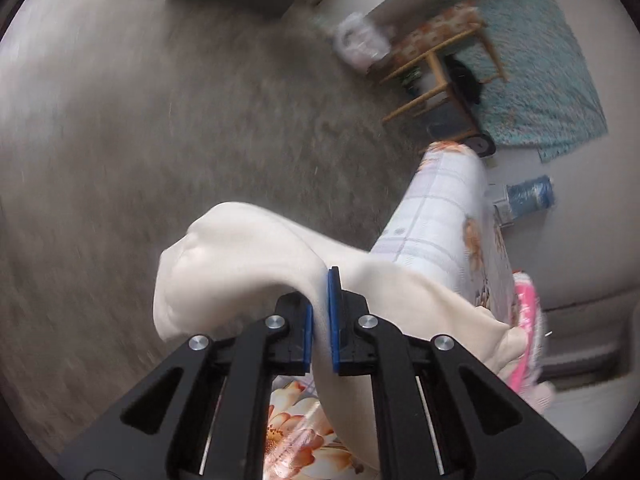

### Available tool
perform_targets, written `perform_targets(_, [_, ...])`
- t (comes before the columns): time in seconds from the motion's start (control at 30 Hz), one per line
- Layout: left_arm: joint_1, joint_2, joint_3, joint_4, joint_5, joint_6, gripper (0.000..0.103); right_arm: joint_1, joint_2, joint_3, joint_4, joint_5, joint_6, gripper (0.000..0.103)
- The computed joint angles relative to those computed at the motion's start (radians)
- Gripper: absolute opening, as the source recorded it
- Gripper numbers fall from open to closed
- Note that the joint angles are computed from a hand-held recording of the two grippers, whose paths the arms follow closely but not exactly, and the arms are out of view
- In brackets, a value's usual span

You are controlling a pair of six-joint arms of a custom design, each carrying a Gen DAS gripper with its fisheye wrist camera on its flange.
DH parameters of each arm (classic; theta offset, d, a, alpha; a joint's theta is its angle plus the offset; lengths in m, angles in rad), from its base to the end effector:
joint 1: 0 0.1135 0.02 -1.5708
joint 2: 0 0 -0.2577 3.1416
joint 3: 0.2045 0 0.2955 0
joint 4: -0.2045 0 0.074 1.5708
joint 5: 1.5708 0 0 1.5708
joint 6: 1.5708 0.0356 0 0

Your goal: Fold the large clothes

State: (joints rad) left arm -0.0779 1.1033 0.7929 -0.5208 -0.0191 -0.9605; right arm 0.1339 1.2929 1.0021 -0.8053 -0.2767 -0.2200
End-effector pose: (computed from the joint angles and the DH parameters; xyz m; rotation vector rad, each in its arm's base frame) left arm 0.2708 -0.0205 0.2314 -1.0558 2.2139 -0.4514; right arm 0.2893 0.0488 0.2396 -0.5516 2.5801 0.3394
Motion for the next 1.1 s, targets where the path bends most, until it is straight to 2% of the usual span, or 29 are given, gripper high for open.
perform_targets(0.07, [-0.243,0.049,0.220,-0.157,-0.341,0.158,0.006,-0.014,-0.021,-0.004,-0.004,-0.007,-0.004,0.087])
perform_targets(0.13, [-0.471,0.169,0.423,-0.256,-0.592,0.297,0.006,-0.037,-0.045,-0.008,-0.010,-0.015,-0.005,0.087])
perform_targets(0.17, [-0.567,0.237,0.508,-0.290,-0.676,0.354,0.006,-0.052,-0.053,-0.010,-0.014,-0.019,-0.008,0.087])
perform_targets(0.23, [-0.702,0.356,0.633,-0.330,-0.736,0.435,0.008,-0.092,-0.076,-0.013,-0.024,-0.023,-0.015,0.087])
perform_targets(0.33, [-0.812,0.503,0.737,-0.382,-0.699,0.450,0.011,-0.173,-0.105,-0.016,-0.045,-0.024,-0.033,0.087])
perform_targets(0.4, [-0.862,0.557,0.710,-0.379,-0.634,0.400,0.013,-0.235,-0.116,-0.017,-0.055,-0.024,-0.049,0.087])
perform_targets(0.53, [-0.867,0.607,0.590,-0.325,-0.437,0.281,0.017,-0.358,-0.094,-0.013,-0.076,-0.020,-0.083,0.087])
perform_targets(0.57, [-0.872,0.612,0.575,-0.330,-0.427,0.260,0.018,-0.379,-0.083,-0.013,-0.080,-0.019,-0.090,0.087])
perform_targets(0.6, [-0.885,0.593,0.540,-0.307,-0.448,0.249,0.022,-0.394,-0.069,-0.010,-0.085,-0.017,-0.096,0.087])
perform_targets(0.63, [-0.897,0.564,0.510,-0.287,-0.453,0.240,0.034,-0.405,-0.056,-0.006,-0.089,-0.017,-0.104,0.087])
perform_targets(0.7, [-0.901,0.492,0.446,-0.231,-0.432,0.227,0.050,-0.415,-0.036,-0.008,-0.082,-0.022,-0.111,0.087])
perform_targets(0.73, [-0.904,0.459,0.418,-0.211,-0.429,0.216,0.055,-0.415,-0.019,-0.007,-0.079,-0.022,-0.113,0.087])
perform_targets(0.8, [-0.908,0.455,0.410,-0.192,-0.419,0.188,0.059,-0.413,0.002,-0.010,-0.072,-0.016,-0.115,0.087])
perform_targets(0.93, [-0.904,0.400,0.363,-0.168,-0.389,0.139,0.059,-0.415,0.004,-0.002,-0.076,-0.035,-0.116,0.087])
perform_targets(1.0, [-0.913,0.380,0.359,-0.113,-0.380,0.143,0.059,-0.445,0.005,0.041,-0.119,-0.112,-0.136,0.087])
perform_targets(1.1, [-0.939,0.235,0.247,0.000,-0.369,0.138,0.059,-0.534,0.010,0.115,-0.230,-0.291,-0.200,0.087])
